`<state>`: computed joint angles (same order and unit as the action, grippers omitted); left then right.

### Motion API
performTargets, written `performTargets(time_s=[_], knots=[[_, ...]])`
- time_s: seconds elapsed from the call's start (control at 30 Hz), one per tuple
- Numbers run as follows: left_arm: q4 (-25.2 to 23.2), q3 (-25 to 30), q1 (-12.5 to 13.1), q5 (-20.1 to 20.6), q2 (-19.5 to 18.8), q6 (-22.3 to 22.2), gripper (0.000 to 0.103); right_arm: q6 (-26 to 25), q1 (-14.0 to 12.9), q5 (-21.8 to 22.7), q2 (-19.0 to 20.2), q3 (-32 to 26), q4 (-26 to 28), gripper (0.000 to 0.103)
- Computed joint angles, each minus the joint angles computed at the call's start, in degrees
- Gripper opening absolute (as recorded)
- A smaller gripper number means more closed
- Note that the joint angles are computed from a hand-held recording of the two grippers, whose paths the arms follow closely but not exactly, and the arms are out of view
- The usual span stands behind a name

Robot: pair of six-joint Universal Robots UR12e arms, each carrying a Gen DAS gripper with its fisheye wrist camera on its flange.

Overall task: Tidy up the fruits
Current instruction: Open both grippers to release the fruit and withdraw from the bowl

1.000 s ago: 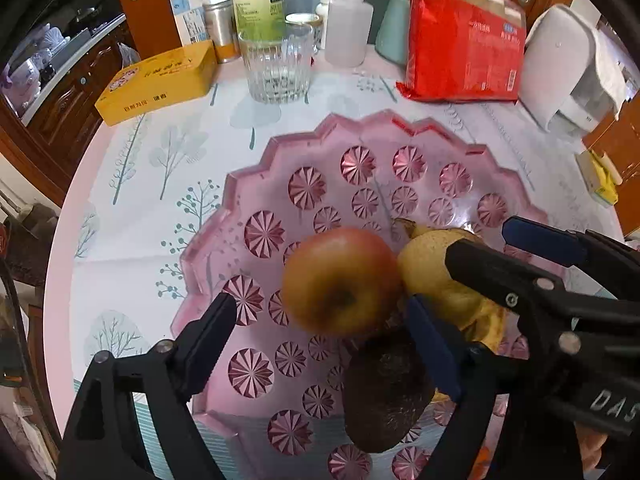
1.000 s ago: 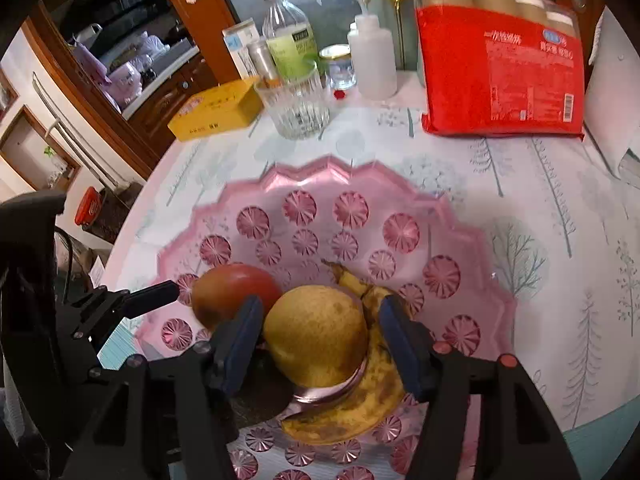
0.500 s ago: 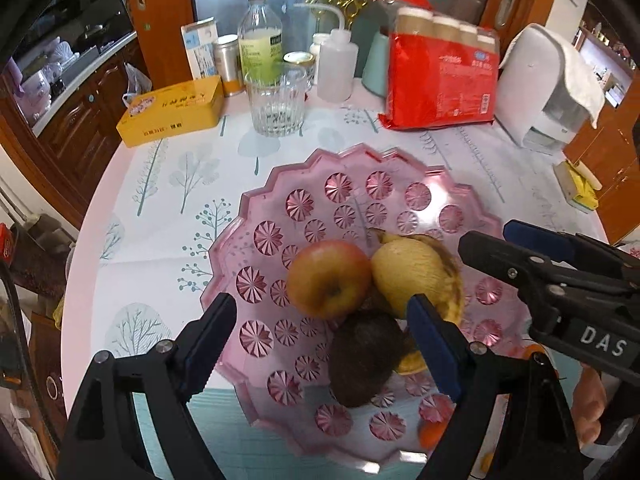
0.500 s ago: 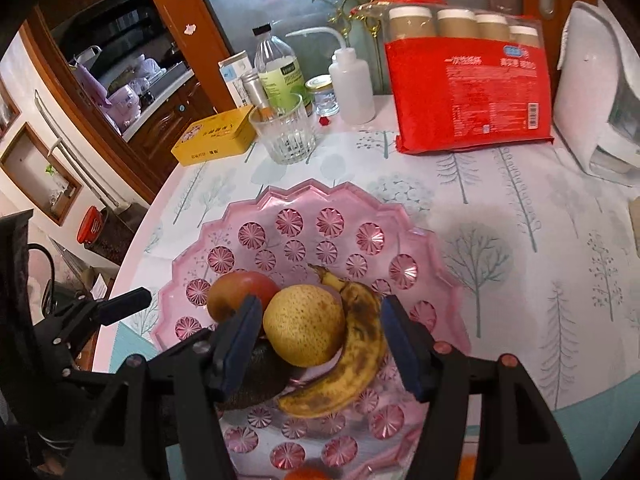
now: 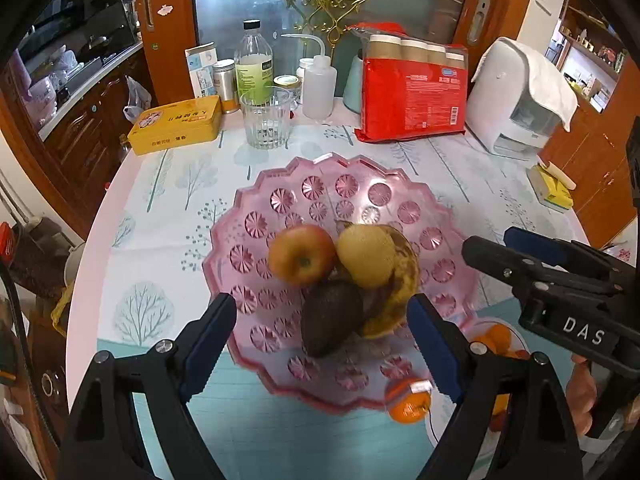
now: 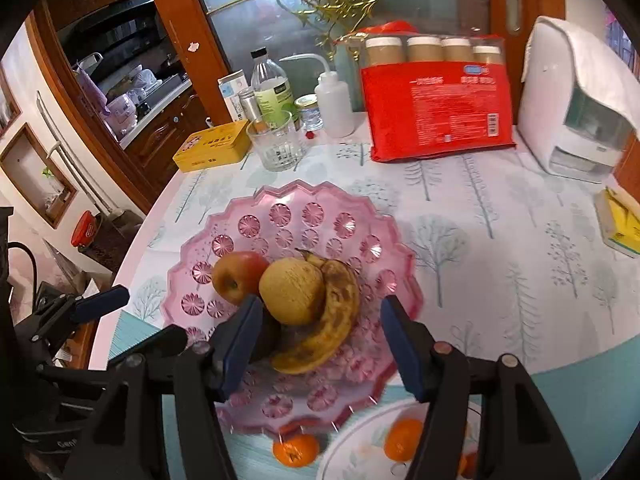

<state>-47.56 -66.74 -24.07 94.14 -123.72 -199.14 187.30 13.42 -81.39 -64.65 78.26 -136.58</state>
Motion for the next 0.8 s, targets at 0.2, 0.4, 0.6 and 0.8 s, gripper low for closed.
performTargets(time_s=[0.2,0.4,0.6,0.8], knots=[[0.10,-2.76,-1.00,1.29,2.09,-0.34,0.086,0.14,0.16,-2.30,-2.98,3.60,-1.35,0.062],[0.51,-4.66,-1.82,1.58,3.80,0.17,0.086,1.24,0.18,-4.27,-5.98,7.03,-2.45,0.062],[3.25,-6.35,-2.77,2.04,5.58,1.00,0.086,2.74,-0.03,-5.80,-9.23,10.30,-4.30,0.062],[6.54,-8.29,-3.87,3.07,7.18,0.65,0.086,3.80,-0.32,-7.34,-12.40,13.76,-6.54,0.062]])
